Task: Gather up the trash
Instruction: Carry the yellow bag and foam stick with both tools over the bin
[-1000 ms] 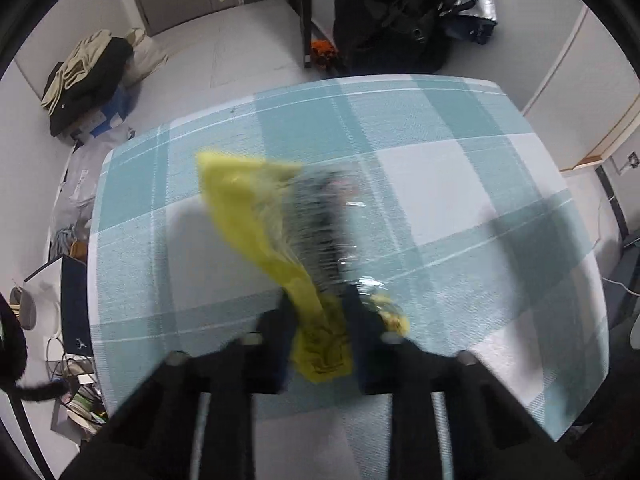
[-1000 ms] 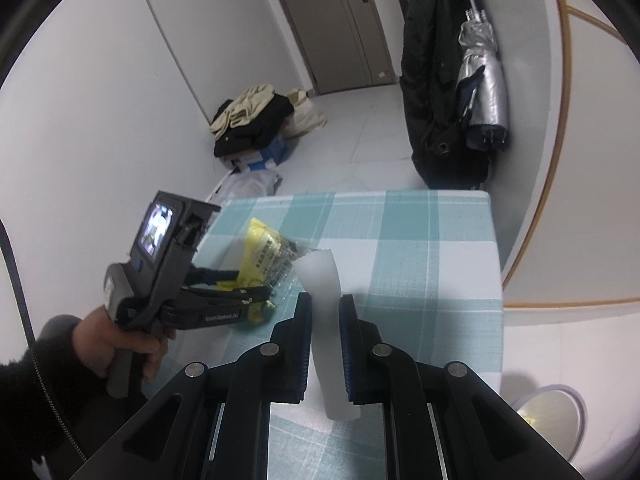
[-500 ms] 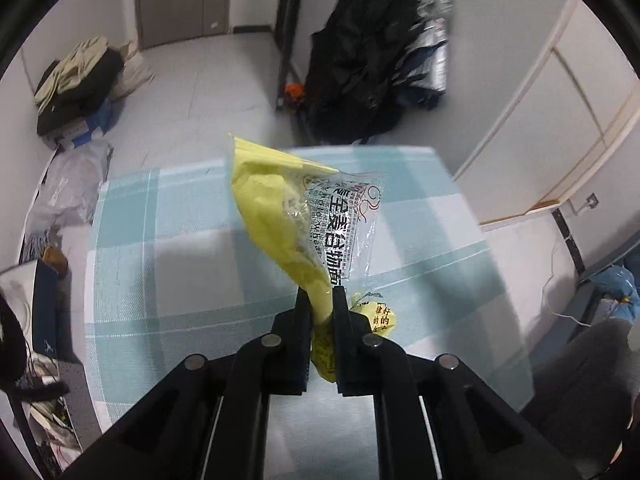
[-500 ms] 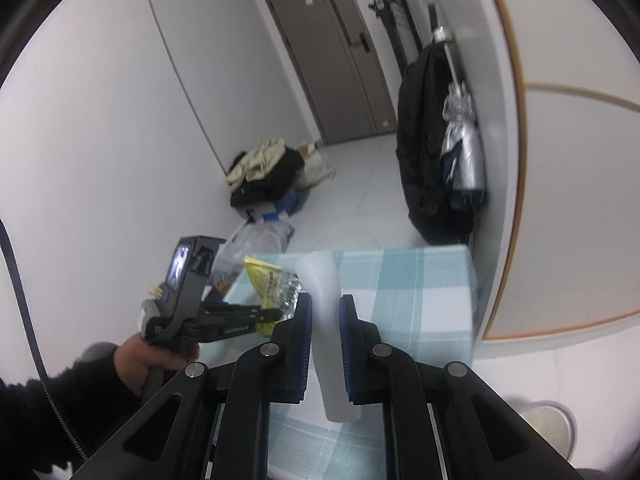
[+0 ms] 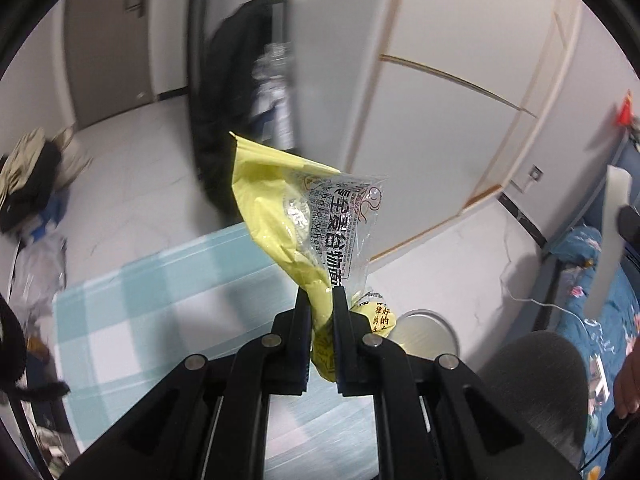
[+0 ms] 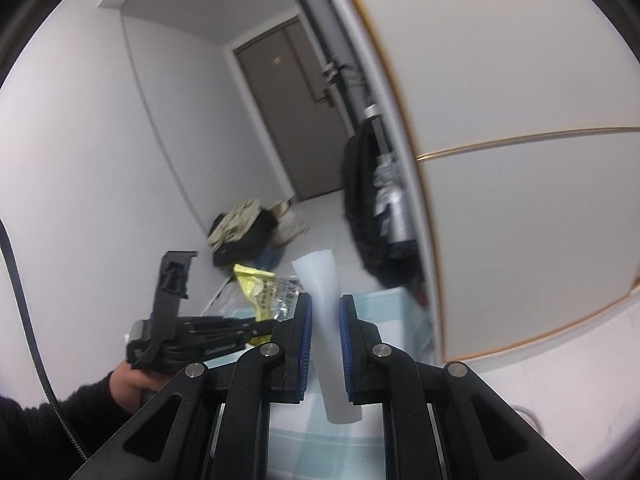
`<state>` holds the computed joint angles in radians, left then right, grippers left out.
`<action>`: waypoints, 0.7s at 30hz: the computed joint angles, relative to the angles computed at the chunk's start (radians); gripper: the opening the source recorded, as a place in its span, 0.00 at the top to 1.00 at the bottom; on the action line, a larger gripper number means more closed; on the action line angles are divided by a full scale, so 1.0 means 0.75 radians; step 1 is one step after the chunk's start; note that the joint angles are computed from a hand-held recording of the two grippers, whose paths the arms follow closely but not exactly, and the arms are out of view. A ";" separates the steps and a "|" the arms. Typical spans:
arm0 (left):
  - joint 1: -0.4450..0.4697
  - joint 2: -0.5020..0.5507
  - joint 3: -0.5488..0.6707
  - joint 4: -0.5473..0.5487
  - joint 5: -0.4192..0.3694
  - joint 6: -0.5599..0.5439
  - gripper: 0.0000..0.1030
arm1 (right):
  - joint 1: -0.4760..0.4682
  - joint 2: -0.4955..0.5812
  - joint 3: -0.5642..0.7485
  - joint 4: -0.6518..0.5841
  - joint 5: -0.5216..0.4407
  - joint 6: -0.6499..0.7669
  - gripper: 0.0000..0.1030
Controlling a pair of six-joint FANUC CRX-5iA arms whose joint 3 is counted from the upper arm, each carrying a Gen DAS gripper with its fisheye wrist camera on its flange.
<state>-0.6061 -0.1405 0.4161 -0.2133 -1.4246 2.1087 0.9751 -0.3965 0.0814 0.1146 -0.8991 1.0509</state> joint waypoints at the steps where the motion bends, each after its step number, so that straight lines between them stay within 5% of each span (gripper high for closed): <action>1: -0.027 0.040 0.049 -0.024 -0.019 -0.002 0.95 | -0.021 -0.006 -0.001 -0.003 -0.001 -0.006 0.88; 9: -0.054 0.226 0.168 0.110 0.052 -0.112 0.95 | -0.233 -0.055 -0.026 -0.019 -0.034 -0.029 0.88; 21: -0.084 0.495 0.323 0.282 -0.008 -0.241 0.95 | -0.719 0.057 -0.041 -0.410 -0.178 0.098 0.88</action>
<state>-0.6693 0.2309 0.6588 -0.0019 -1.4304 1.9276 0.4356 -0.3541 0.0508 -0.1926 -1.0329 1.1244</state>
